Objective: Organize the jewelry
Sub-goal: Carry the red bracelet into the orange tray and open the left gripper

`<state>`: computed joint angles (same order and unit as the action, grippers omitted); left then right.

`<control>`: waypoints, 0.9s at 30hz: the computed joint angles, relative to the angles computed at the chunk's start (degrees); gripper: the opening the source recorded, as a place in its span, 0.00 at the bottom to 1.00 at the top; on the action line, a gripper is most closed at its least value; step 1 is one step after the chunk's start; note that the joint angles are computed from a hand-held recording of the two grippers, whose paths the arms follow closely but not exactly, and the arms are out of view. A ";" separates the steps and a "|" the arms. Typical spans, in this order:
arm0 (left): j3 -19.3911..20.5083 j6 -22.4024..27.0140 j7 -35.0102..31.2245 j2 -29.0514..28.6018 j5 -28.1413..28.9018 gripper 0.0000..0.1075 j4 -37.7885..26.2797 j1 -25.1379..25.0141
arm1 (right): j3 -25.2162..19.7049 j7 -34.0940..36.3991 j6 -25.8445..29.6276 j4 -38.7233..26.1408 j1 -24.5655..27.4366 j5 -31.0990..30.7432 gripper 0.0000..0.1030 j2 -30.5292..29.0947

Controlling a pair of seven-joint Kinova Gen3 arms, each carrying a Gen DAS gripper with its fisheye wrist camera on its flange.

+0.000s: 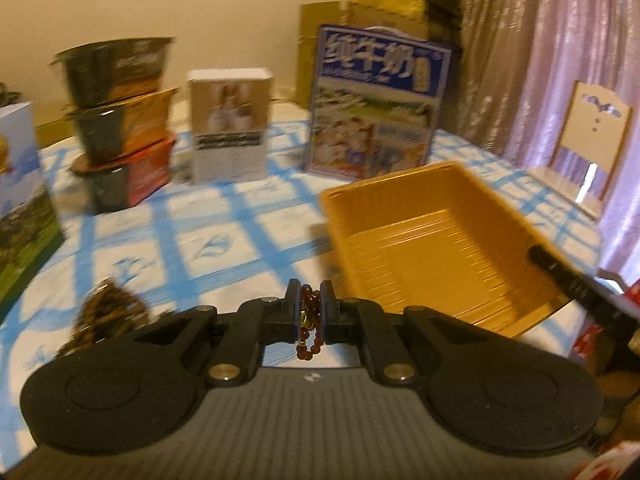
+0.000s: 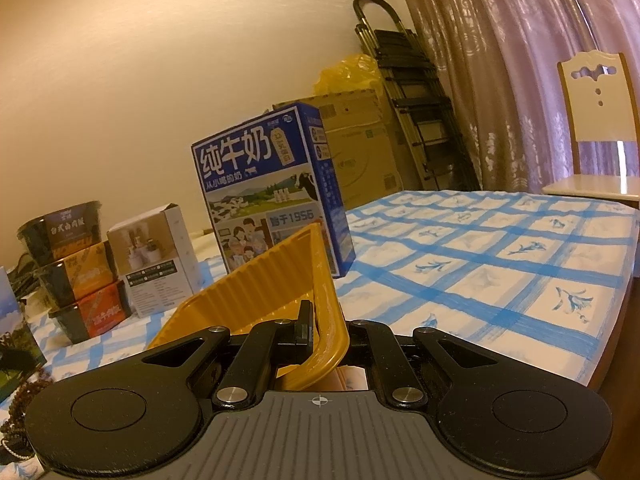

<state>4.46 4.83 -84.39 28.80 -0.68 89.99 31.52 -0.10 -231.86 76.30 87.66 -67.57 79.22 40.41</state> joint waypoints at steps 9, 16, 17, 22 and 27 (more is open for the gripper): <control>14.89 4.47 -6.59 6.21 1.95 0.07 -7.97 -6.75 | 0.01 -0.17 -0.08 -0.02 0.01 0.06 0.07 0.04; 14.73 11.20 -9.66 11.06 6.00 0.07 -14.60 -4.47 | -0.08 -1.34 -0.50 0.52 0.12 0.24 0.07 0.00; 14.45 11.80 -9.90 11.50 6.42 0.07 -15.18 -4.15 | -0.09 -1.55 -0.56 0.59 0.14 0.29 0.07 0.01; 14.02 11.31 -10.73 11.62 8.57 0.09 -14.68 -4.08 | -0.31 -3.39 -1.20 1.72 0.45 0.58 0.07 -0.42; 12.56 7.29 -10.01 9.24 9.00 0.16 -11.10 -3.98 | -0.62 -5.36 -2.31 2.86 0.89 1.95 0.07 -0.63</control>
